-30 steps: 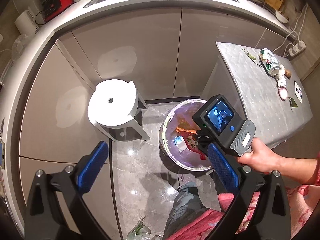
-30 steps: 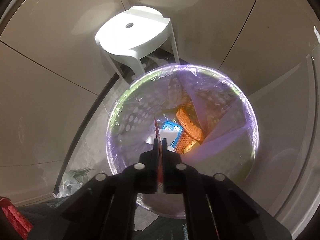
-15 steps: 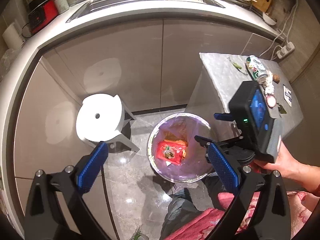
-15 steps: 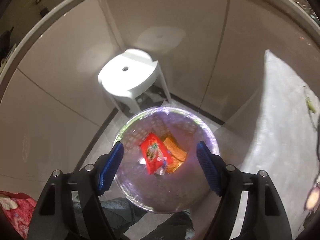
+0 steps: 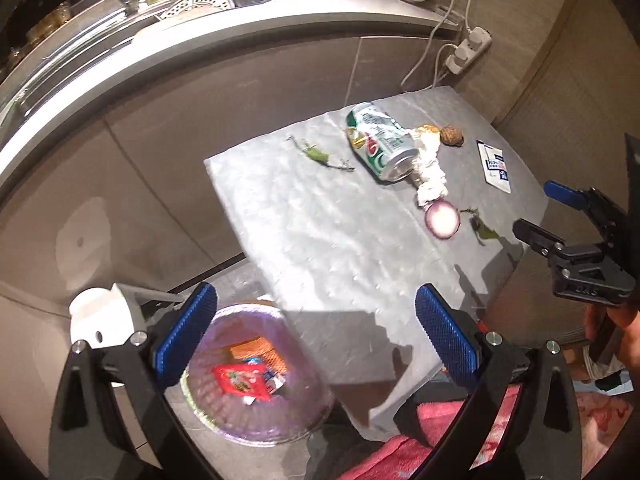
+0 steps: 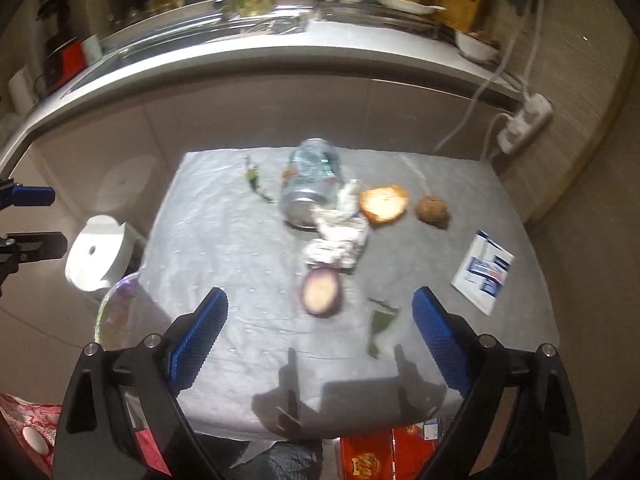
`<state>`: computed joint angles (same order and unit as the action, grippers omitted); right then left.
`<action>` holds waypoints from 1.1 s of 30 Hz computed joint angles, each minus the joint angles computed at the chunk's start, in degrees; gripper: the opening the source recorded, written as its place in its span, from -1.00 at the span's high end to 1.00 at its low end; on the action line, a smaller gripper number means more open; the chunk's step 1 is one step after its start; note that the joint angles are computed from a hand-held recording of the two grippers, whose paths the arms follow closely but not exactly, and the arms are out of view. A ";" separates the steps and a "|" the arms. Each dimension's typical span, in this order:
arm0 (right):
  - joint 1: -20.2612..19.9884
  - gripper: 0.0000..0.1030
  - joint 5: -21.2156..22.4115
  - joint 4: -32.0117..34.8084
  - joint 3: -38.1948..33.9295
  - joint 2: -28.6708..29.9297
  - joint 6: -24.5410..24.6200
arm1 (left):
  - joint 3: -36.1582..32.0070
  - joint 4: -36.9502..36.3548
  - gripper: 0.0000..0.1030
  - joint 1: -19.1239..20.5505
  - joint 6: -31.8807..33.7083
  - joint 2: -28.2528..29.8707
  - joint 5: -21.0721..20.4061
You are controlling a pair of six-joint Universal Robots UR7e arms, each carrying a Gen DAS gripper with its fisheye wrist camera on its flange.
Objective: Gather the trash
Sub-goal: 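Move both tools back toward the table, then grasp the green soda can with the left tool while the right tool grasps the alcohol wipe packet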
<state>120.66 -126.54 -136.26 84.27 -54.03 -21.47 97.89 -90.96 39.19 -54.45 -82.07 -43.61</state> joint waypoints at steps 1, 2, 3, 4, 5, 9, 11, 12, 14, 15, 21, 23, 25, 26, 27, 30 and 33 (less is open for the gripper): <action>-0.56 -0.81 -0.83 -0.16 -0.47 -0.31 0.32 | -1.61 -2.36 -0.85 1.41 1.10 2.50 -0.43; -1.12 -0.81 -1.56 -0.76 -0.57 -0.74 0.45 | -3.24 -4.53 -0.85 2.75 2.04 4.66 -1.19; -1.71 -0.81 -1.88 -1.32 -0.58 -0.91 0.49 | -4.82 -7.08 -0.85 4.13 3.33 6.60 -2.11; -2.22 -0.81 -2.26 -1.29 -0.72 -1.31 0.71 | -6.88 -9.14 -0.85 5.56 3.81 8.85 -2.83; -2.77 -0.81 -2.40 -1.40 -1.08 -1.45 0.74 | -9.23 -9.62 -0.85 6.78 3.54 11.05 -3.13; -4.98 -0.81 -2.10 -0.57 -3.25 -1.39 0.45 | -20.21 -7.54 -0.85 10.84 2.61 20.40 -2.17; -5.99 -0.81 -1.77 0.01 -4.30 -1.28 0.19 | -25.77 -4.70 -0.85 12.63 1.01 24.63 -2.15; -6.35 -0.81 -1.66 0.10 -4.64 -1.26 0.15 | -27.98 -3.75 -0.85 13.40 0.67 26.29 -2.40; -7.29 -0.81 -1.26 0.46 -5.75 -0.87 -0.03 | -32.75 -0.63 -0.85 14.83 -0.60 29.92 -2.62; -7.74 -0.81 -1.08 0.81 -6.33 -0.69 -0.08 | -35.34 1.94 -0.85 15.42 -1.67 31.78 -2.48; -10.45 -0.81 0.04 3.62 -9.99 0.73 0.30 | -46.46 10.80 -0.85 18.51 -4.13 40.13 -5.46; -11.13 -0.81 0.28 4.26 -11.06 1.22 0.37 | -48.40 12.18 -0.85 19.15 -5.26 41.59 -6.61; -11.73 -0.81 0.47 4.90 -12.26 1.73 0.50 | -49.86 13.21 -0.85 19.68 -5.83 42.73 -7.51; -12.00 -0.81 0.56 5.13 -12.79 1.96 0.54 | -50.50 13.94 -0.85 19.83 -6.26 43.26 -7.60; -12.25 -0.81 0.67 5.19 -13.24 2.16 0.50 | -51.24 14.82 -0.85 19.96 -6.71 43.88 -7.58; -13.00 -0.81 0.86 5.73 -14.97 2.96 0.37 | -51.90 15.78 -0.62 20.24 -7.01 44.85 -8.03; -13.74 -0.81 0.98 6.43 -16.59 3.85 0.55 | -49.58 13.47 -0.47 20.00 -7.01 44.00 -7.73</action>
<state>106.92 -125.56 -129.83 67.68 -50.17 -20.93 48.31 -77.50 59.19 -61.46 -38.07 -51.34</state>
